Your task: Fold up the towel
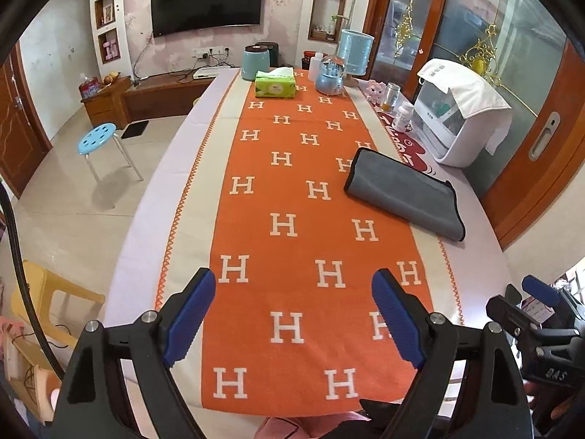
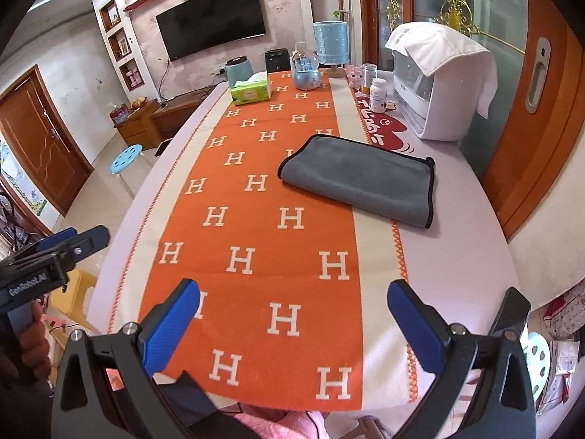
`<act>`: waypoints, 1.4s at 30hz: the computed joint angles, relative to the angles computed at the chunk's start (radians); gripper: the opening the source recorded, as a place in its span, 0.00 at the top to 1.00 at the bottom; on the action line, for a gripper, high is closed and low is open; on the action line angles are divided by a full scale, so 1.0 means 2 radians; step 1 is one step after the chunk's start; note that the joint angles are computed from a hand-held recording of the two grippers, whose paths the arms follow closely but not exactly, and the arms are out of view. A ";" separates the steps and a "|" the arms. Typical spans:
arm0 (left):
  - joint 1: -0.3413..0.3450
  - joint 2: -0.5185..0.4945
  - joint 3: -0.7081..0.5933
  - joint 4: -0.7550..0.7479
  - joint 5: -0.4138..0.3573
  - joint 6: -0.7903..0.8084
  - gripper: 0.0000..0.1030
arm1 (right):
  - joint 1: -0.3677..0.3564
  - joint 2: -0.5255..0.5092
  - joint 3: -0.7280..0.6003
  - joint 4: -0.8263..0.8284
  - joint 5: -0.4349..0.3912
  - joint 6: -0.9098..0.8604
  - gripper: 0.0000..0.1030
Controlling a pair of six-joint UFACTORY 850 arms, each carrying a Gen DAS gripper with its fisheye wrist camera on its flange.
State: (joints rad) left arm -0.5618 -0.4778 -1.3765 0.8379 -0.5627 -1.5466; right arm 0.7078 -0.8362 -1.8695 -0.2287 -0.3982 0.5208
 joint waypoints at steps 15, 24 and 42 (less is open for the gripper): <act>-0.051 -0.014 -0.034 0.003 -0.098 -0.030 0.03 | 0.011 0.051 0.061 -0.019 0.017 0.021 0.00; -0.057 -0.016 -0.034 0.018 -0.121 -0.058 0.02 | 0.010 0.053 0.068 -0.015 0.024 0.012 0.00; -0.052 -0.031 -0.059 0.024 -0.133 -0.036 0.01 | 0.008 0.036 0.045 -0.005 0.017 0.003 0.00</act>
